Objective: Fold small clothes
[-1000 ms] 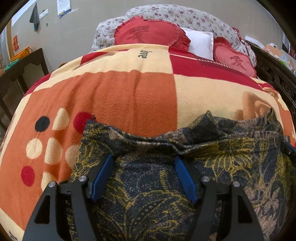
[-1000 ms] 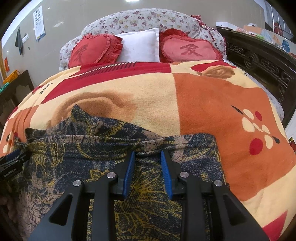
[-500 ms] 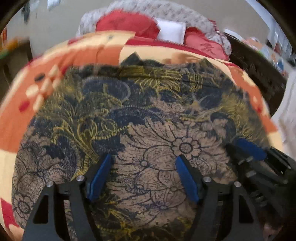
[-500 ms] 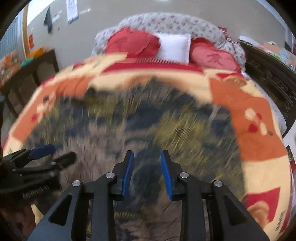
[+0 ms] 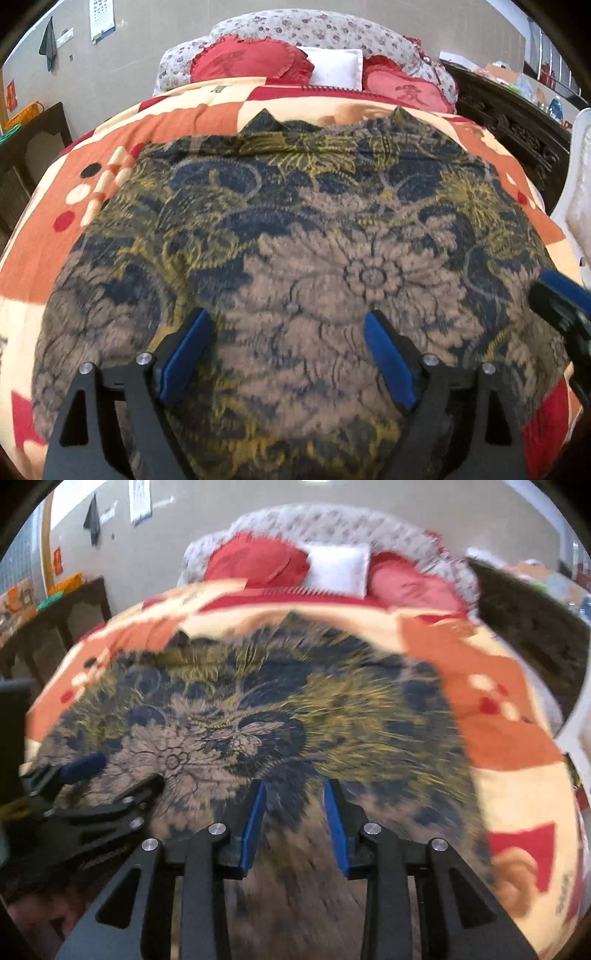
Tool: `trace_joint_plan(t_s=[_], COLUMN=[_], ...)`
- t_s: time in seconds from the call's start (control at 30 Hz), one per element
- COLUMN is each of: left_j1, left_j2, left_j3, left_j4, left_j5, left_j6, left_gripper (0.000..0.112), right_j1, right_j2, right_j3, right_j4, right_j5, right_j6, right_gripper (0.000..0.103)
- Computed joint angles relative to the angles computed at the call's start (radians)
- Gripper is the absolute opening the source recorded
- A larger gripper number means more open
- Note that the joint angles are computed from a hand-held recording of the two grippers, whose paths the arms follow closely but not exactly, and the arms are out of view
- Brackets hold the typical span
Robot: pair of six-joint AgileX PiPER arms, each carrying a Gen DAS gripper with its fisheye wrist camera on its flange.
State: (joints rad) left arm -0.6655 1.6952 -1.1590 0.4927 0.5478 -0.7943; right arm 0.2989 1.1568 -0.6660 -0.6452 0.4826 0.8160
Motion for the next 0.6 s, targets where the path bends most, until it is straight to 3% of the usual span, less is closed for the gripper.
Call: trace_joint_plan(t_s=[0.1, 0.17, 0.3, 0.47, 0.53, 0.6], left_j1=[-0.038, -0.073, -0.108, -0.015, 0.061, 0.148], left_j2=[-0.052, -0.111, -0.203, -0.349, -0.404, -0.445], left_j3=[0.04, 0.114, 0.237, 0.365, 0.41, 0.444], left_j4=[-0.009, 0.012, 0.083, -0.007, -0.11, -0.238], left_j5=[0.064, 0.066, 0.026, -0.029, -0.07, -0.1], left_j6=[-0.034, -0.092, -0.175, -0.074, 0.058, 0.221], left_gripper=[0.09, 0.091, 0.091, 0.089, 0.069, 0.062], right_j1=[-0.025, -0.078, -0.129, -0.124, -0.112, -0.101], right_j2=[-0.06, -0.079, -0.087, -0.107, -0.106, -0.118], right_j3=[0.074, 0.159, 0.168, 0.199, 0.201, 0.218], right_j4=[0.08, 0.112, 0.226, 0.159, 0.11, 0.071], right_j5=[0.049, -0.054, -0.101, -0.134, -0.131, -0.131], right_j6=[-0.046, -0.102, -0.25, -0.188, -0.138, -0.097], right_gripper=[0.038, 0.04, 0.042, 0.042, 0.042, 0.042])
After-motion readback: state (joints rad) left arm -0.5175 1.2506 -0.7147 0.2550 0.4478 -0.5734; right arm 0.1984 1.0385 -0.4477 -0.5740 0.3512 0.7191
